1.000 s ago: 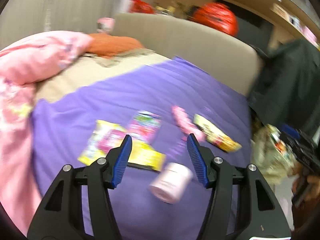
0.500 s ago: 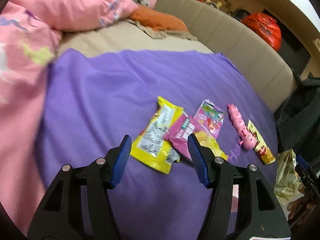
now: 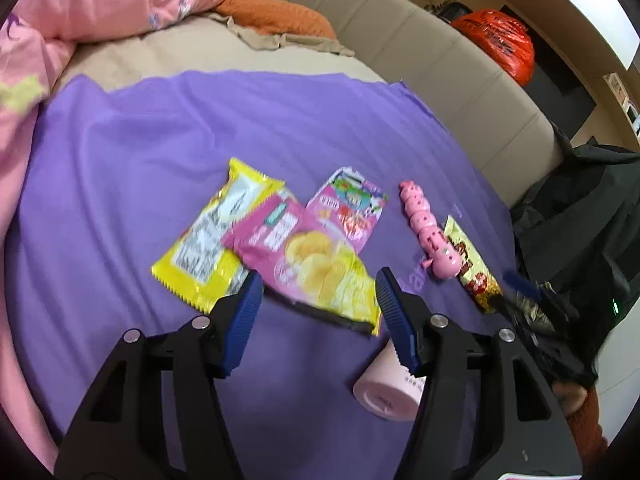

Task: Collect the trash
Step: 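Move the left tool to the pink chip bag while the right tool grasps the yellow chip bag, then grasp the pink chip bag with the left tool and lift it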

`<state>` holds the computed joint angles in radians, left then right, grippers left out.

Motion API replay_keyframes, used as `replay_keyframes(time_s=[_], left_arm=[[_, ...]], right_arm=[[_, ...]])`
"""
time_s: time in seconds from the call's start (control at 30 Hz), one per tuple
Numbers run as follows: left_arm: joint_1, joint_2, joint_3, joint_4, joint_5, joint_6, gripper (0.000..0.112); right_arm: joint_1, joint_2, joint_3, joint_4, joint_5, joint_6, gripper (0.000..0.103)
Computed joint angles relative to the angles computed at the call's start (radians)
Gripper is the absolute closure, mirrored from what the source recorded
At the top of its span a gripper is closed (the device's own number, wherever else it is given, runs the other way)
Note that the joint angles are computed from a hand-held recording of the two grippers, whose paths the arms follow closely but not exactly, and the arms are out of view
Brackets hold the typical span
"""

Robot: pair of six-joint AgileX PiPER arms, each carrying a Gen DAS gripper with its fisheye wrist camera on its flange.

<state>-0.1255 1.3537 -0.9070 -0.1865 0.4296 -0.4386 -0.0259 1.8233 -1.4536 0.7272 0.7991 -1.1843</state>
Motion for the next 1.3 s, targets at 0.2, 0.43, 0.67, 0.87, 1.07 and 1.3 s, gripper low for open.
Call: replay_keyframes(time_s=[0.2, 0.43, 0.67, 0.87, 1.07, 1.3], left_arm=[[0.025, 0.060, -0.027, -0.214, 0.041, 0.184, 0.056], [0.018, 0.176, -0.134, -0.232, 0.016, 0.194, 0.056], [-0.067, 0.310, -0.339, 0.059, 0.046, 0.001, 0.056], [-0.126, 0.299, -0.354, 0.229, 0.111, -0.085, 0.056], [-0.159, 0.300, -0.345, 0.250, 0.148, -0.101, 0.056], [-0.187, 0.400, -0.437, 0.344, 0.244, -0.266, 0.065]], right_arm=[[0.023, 0.132, -0.134, -0.159, -0.054, 0.056, 0.044], [-0.102, 0.174, -0.155, -0.131, 0.097, 0.045, 0.045], [-0.145, 0.075, -0.073, -0.006, 0.199, -0.071, 0.045], [-0.089, 0.170, -0.206, -0.050, 0.139, 0.105, 0.056], [-0.107, 0.207, -0.239, -0.016, 0.215, 0.087, 0.080], [-0.185, 0.076, -0.113, 0.051, 0.211, -0.001, 0.082]])
